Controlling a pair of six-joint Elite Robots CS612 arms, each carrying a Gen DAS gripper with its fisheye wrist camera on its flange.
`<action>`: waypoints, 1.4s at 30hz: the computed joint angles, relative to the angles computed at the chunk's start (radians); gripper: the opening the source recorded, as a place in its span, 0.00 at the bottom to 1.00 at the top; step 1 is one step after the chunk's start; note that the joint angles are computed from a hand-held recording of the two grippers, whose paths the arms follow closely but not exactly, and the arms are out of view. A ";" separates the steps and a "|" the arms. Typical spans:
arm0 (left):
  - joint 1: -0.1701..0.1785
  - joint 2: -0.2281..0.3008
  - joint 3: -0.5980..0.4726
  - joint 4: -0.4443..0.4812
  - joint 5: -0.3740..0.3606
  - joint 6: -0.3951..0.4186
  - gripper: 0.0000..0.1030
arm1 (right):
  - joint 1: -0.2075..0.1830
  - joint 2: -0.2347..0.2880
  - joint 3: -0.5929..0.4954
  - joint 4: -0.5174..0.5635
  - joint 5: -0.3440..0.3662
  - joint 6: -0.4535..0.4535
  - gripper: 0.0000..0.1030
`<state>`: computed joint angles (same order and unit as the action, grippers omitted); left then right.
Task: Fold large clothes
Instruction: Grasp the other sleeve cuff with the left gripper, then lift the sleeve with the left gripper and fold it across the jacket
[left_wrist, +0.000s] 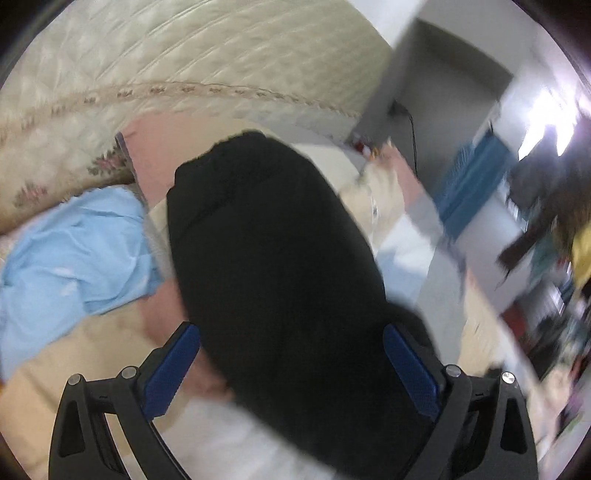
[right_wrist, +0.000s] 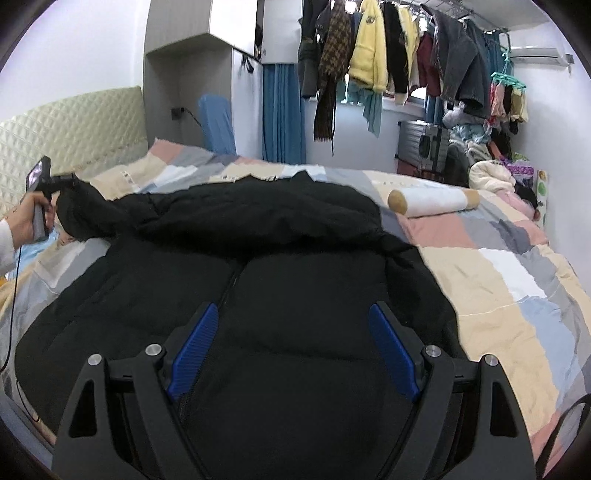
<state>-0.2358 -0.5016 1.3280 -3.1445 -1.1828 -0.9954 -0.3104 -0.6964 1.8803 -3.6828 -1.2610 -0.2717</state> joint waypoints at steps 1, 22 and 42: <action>0.005 0.008 -0.017 -0.004 0.003 0.000 0.97 | 0.004 0.003 -0.007 0.014 -0.004 -0.003 0.81; 0.004 -0.015 -0.121 0.366 0.092 -0.004 0.09 | 0.015 0.014 -0.061 0.133 -0.014 0.036 0.87; -0.161 -0.236 0.038 0.215 0.256 0.238 0.07 | -0.043 -0.026 0.027 -0.014 0.138 0.009 0.96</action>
